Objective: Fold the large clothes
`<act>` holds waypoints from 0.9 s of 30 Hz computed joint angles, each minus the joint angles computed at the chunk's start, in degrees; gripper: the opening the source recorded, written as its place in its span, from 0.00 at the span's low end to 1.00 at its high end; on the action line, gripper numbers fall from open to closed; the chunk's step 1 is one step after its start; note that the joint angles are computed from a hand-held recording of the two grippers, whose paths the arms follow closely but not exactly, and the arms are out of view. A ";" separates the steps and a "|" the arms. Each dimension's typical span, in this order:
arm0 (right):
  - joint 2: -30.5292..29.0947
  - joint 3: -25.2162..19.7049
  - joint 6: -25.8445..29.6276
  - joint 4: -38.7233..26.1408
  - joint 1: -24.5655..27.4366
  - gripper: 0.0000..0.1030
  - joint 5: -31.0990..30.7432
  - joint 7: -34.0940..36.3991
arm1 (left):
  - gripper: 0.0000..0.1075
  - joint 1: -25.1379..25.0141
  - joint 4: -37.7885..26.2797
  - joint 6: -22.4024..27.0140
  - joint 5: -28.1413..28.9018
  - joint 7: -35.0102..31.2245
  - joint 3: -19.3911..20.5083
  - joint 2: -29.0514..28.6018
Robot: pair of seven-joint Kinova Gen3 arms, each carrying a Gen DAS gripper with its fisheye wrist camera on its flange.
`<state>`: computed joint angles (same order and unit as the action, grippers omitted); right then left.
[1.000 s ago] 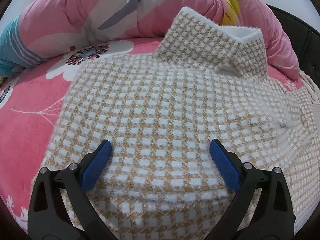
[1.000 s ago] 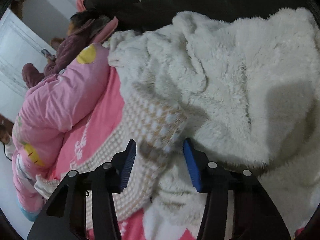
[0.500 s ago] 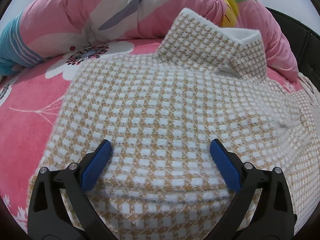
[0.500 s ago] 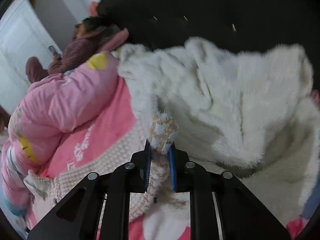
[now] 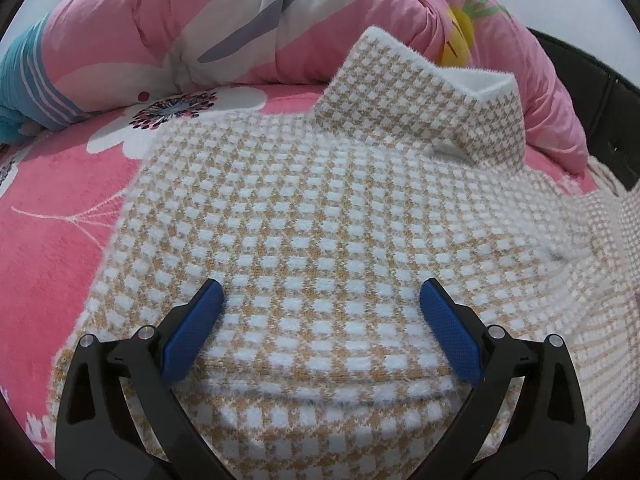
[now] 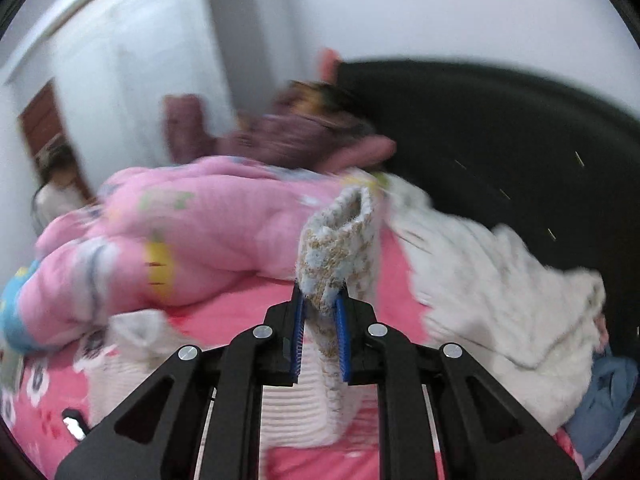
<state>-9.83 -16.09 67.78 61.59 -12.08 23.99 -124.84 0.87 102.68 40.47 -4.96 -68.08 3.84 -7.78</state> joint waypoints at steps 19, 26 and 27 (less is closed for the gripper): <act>32.51 -13.93 -5.95 -7.77 -28.08 0.61 -1.85 0.77 | 0.89 -4.75 1.08 19.70 14.02 -29.61 -19.44 -21.38; 15.38 -13.40 -10.93 10.43 -9.51 0.66 -14.46 6.31 | 0.89 -4.85 -1.19 13.75 17.08 -31.60 -18.92 -17.98; 12.81 -13.15 -12.10 13.07 -7.08 0.66 -15.90 8.16 | 0.88 -4.71 -1.68 12.75 17.71 -31.53 -18.44 -16.60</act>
<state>2.97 -29.24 55.68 74.66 -19.16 8.09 -116.68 -3.84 100.99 53.22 12.75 -99.61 -14.60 -24.38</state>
